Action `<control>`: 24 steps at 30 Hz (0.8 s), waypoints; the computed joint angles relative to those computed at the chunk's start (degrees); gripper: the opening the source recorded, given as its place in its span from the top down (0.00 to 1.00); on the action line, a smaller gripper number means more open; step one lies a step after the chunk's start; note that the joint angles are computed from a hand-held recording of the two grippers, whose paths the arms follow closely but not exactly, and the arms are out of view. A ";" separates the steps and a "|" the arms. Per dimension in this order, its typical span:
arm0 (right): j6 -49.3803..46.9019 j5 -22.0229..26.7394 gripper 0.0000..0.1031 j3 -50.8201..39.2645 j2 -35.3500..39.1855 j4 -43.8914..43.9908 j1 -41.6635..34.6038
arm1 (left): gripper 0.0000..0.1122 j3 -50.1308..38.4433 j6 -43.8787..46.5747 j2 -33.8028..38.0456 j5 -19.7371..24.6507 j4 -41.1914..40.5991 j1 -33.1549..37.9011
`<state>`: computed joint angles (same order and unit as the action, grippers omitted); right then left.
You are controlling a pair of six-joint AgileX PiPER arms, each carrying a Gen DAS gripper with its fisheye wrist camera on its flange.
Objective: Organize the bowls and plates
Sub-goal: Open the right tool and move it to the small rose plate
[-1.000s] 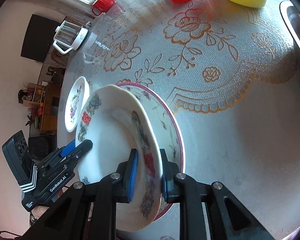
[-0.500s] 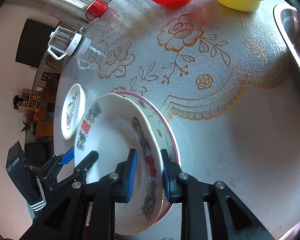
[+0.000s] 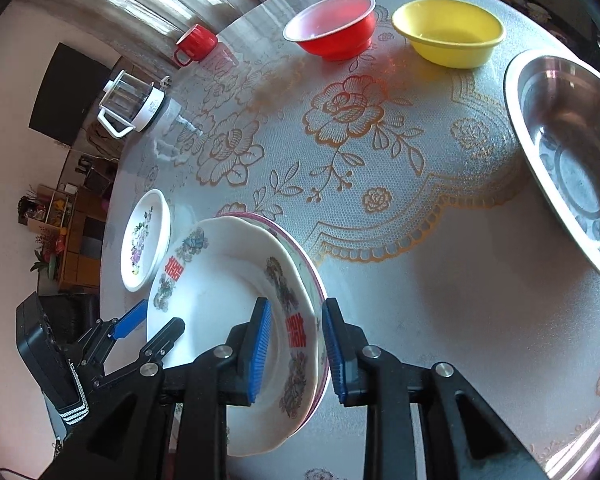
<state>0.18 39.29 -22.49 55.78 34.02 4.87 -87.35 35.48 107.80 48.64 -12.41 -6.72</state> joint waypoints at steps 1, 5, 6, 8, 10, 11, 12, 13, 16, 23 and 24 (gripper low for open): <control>1.66 0.04 0.74 -0.52 -0.46 -1.93 0.97 | 0.51 0.02 0.98 -0.31 0.56 -0.67 0.36; 6.56 -1.08 0.74 -1.02 -0.13 -6.47 5.64 | 0.61 1.19 1.94 -1.39 -0.40 0.74 0.04; 6.42 -1.51 0.74 -0.73 0.36 -6.07 6.17 | 0.62 0.92 1.67 -1.19 -0.33 0.76 0.08; 4.85 -2.72 0.74 0.09 1.85 -3.91 6.86 | 0.63 -0.02 0.54 -0.59 0.06 0.30 0.29; 8.20 -4.60 0.74 0.48 2.11 -6.31 9.18 | 0.64 -1.21 -0.61 0.03 0.62 -0.30 0.38; 8.49 -4.89 0.74 0.49 2.34 -6.70 9.61 | 0.72 -2.09 0.35 0.50 1.77 -2.11 0.70; 8.26 -4.94 0.74 0.50 2.58 -6.54 9.67 | 0.75 -3.38 0.82 1.32 3.78 -3.51 0.80; 8.25 -5.07 0.74 0.60 2.62 -6.56 9.75 | 0.75 -3.87 0.83 1.73 4.66 -4.01 0.56; 8.30 -5.16 0.74 0.45 3.32 -6.64 10.10 | 0.75 -2.32 1.45 0.69 3.33 -3.76 -0.49; 9.24 -3.39 0.74 -0.26 0.93 -8.10 8.11 | 0.44 -4.82 0.87 0.45 3.21 -7.44 3.51; 10.82 -3.24 0.73 -0.79 0.62 -9.87 8.57 | 0.43 -5.80 0.48 0.88 3.61 -7.98 4.35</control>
<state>11.00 36.06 -23.28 56.40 24.15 13.45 -93.14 35.96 108.67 52.25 -20.38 -2.37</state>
